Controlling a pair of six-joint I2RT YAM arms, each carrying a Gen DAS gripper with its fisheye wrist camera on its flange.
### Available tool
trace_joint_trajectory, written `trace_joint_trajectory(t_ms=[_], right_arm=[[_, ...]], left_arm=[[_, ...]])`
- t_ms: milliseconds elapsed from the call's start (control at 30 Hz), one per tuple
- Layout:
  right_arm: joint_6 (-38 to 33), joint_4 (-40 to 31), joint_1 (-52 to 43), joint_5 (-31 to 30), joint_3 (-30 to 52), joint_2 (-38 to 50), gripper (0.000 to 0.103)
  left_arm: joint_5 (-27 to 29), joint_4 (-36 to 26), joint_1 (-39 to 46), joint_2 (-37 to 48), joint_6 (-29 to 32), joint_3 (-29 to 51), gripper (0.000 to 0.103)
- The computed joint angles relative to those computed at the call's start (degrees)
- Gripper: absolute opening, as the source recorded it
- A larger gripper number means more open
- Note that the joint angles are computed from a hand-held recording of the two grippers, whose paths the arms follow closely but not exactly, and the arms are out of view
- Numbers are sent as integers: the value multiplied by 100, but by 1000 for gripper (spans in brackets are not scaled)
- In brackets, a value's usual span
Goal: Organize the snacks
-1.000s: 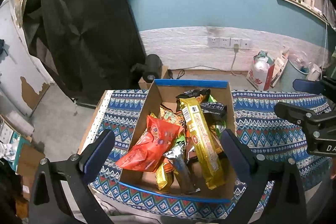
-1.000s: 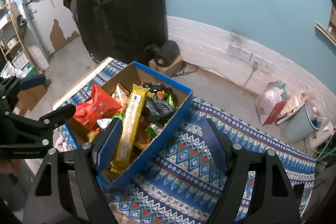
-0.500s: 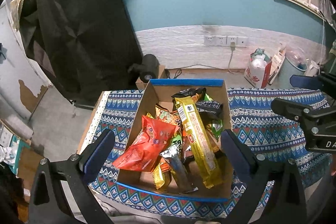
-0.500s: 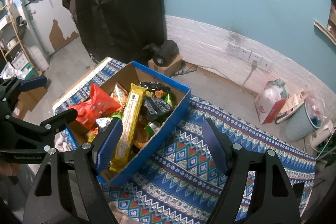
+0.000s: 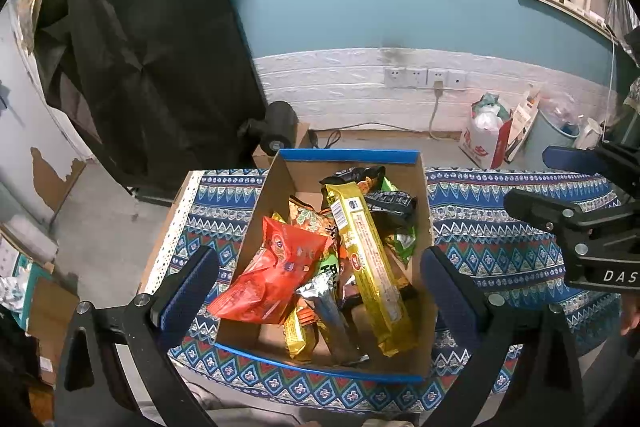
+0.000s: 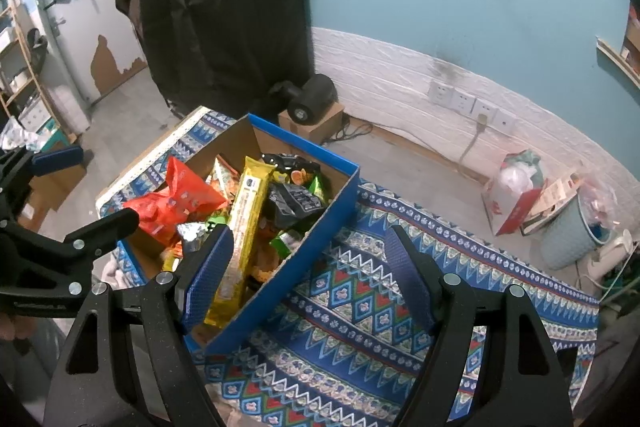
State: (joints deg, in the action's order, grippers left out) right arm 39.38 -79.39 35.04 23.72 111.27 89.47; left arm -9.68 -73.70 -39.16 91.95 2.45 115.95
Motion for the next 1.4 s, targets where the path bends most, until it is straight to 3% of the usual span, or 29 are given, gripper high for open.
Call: trace_joint_trajectory(t_ms=[1400], right_arm=[[0,5,-15,2,-34,-17,77]], left_arm=[[-165,47,-123,-93,-84,-95,102]])
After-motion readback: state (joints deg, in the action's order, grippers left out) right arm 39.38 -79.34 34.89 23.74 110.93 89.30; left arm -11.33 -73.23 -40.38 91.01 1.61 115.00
